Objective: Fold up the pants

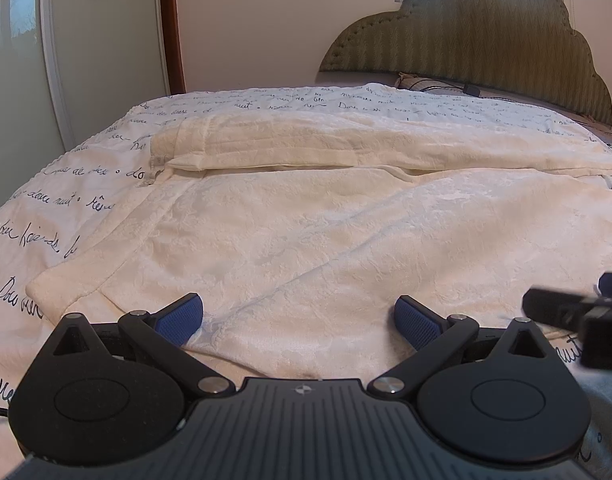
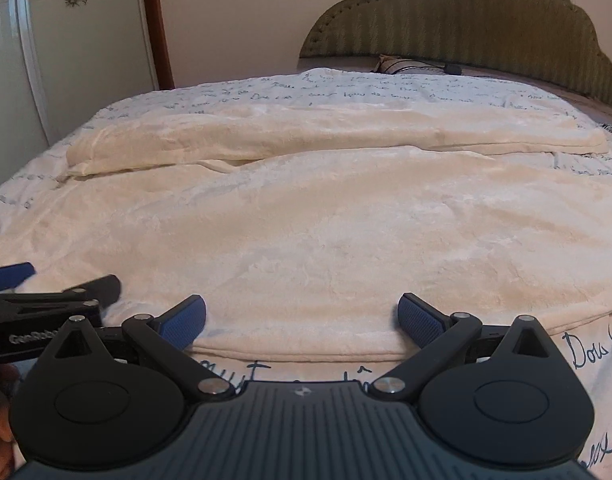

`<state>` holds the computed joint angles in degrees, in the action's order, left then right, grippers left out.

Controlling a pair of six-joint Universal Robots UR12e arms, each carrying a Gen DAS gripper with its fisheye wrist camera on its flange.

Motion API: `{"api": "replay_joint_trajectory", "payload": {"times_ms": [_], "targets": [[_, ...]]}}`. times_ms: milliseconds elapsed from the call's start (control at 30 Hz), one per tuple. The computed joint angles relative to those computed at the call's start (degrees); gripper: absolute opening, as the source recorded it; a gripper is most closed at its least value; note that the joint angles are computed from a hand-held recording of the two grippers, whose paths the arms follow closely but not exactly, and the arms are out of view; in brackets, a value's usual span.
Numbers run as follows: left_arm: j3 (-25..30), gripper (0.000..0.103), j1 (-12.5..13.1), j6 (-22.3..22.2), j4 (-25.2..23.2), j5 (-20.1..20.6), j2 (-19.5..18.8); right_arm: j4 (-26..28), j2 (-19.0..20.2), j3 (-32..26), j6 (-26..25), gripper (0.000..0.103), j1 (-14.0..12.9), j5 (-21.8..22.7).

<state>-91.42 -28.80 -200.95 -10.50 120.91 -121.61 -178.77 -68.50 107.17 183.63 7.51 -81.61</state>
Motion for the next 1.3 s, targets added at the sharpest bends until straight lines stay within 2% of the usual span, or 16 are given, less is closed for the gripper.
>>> {"api": "replay_joint_trajectory", "payload": {"times_ms": [67,133,267,333,400,467,500,600,633,733,900,1033,1100,1200,1267,1300], "targets": [[0.01,0.103,0.01,-0.04,-0.03,-0.03,0.01,-1.86,-0.58,0.34,0.73,0.103,-0.96,4.0],[0.01,0.103,0.01,-0.04,-0.03,-0.03,0.01,-3.65,-0.77,-0.33,-1.41,0.103,-0.93,4.57],[-0.33,0.103,0.11,0.87,0.71,-0.88,0.41,-6.34,0.53,-4.04,-10.84,0.103,0.17,2.7],[-0.65,0.103,0.32,1.94,0.99,-2.04,0.9,-8.49,2.17,-6.67,-14.8,0.103,0.33,4.16],[-1.04,0.103,0.67,3.29,1.81,-3.6,1.53,-13.18,4.76,-9.54,-19.03,0.103,0.18,7.25],[-1.1,0.103,0.91,4.38,3.18,-3.47,1.87,-11.87,7.18,-13.78,-25.68,0.103,0.36,9.89],[-0.99,0.103,0.97,4.89,3.9,-2.76,1.91,-10.23,8.35,-16.12,-27.83,0.103,0.79,9.4],[-0.22,0.103,1.24,6.41,5.37,-0.12,1.76,-6.74,12.29,-22.98,-31.17,0.103,1.32,10.26],[0.12,0.103,1.43,6.69,5.4,0.54,1.69,-4.79,13.76,-25.61,-31.79,0.103,1.63,9.47],[1.11,0.103,2.18,6.06,4.89,1.88,1.4,6.05,17.85,-33.85,-33.1,0.103,2.27,7.32],[2.19,0.103,3.02,5.48,3.85,3.05,0.23,20.08,24.48,-45.72,-33.08,0.102,1.75,10.91],[2.45,0.103,3.32,6.66,1.82,1.47,-0.52,32.81,29.78,-55.98,-32.27,0.101,1.8,12.14],[2.4,0.103,3.34,7.44,1.38,0.87,-0.84,37.9,32.1,-60.35,-32.9,0.094,1.77,12.85],[2.19,0.103,3.79,6.84,0.38,-1.0,-0.92,47.28,34.65,-66.07,-36.56,0.082,1.39,17.03],[1.79,0.103,4.52,4.68,-0.22,-3.38,-0.58,52.96,35.63,-68.74,-38.93,0.057,1.11,20.26],[1.7,0.103,4.88,3.59,-0.55,-4.45,-0.43,54.26,35.91,-69.59,-39.8,0.051,1.21,20.57]]}}
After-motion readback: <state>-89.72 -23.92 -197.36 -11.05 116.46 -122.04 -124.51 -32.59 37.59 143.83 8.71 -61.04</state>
